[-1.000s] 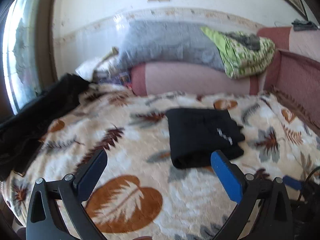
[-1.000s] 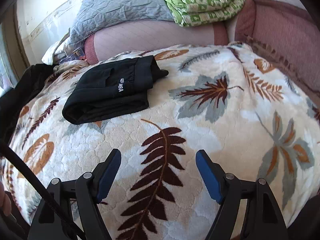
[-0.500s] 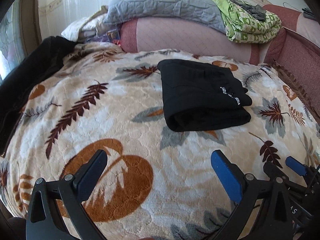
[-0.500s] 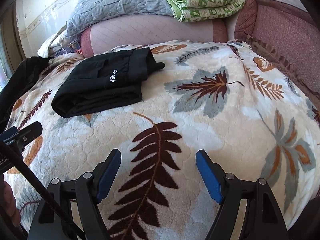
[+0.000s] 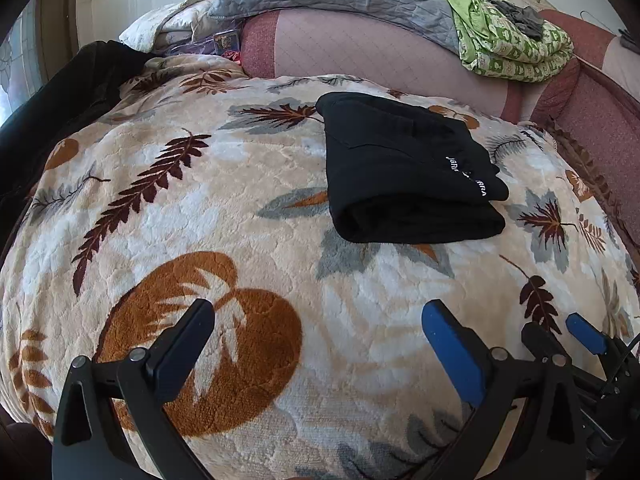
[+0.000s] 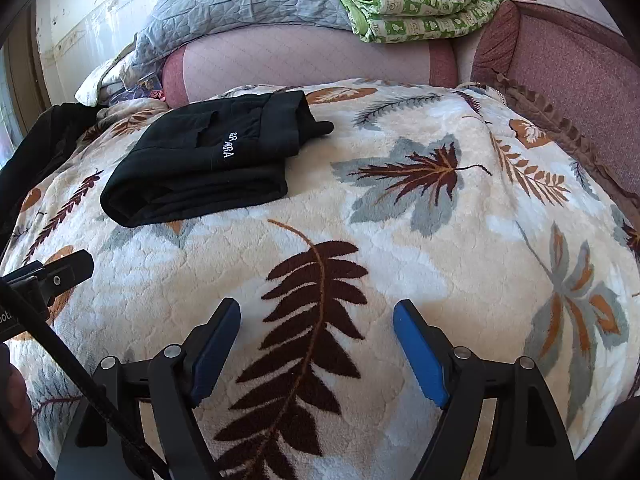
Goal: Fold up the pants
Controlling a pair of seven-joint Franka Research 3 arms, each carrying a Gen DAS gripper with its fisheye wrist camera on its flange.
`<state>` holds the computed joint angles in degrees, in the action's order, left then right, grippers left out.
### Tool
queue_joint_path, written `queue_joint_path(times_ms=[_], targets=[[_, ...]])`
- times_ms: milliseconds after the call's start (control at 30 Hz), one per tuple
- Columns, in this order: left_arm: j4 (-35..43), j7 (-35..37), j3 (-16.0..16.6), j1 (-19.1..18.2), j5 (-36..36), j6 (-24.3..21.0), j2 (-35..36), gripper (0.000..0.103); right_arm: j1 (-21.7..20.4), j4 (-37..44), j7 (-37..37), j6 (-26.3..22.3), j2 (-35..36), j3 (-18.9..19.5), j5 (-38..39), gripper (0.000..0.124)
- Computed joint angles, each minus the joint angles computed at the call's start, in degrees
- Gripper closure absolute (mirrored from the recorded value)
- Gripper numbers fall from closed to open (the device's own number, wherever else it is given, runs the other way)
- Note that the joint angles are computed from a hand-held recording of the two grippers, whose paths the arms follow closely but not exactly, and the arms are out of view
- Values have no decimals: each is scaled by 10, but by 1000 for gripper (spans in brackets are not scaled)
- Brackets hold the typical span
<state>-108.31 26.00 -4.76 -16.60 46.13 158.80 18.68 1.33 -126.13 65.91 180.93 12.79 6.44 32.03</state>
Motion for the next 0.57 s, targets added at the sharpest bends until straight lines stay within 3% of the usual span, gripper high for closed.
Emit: queue_joint_path(times_ms=[333, 567], targets=[[-6, 28, -8, 10, -41, 13, 0, 0, 22, -1, 21, -2, 0, -26, -30, 39], [-14, 31, -6, 7, -37, 20, -8, 0, 19, 4, 25, -20, -2, -22, -38, 39]])
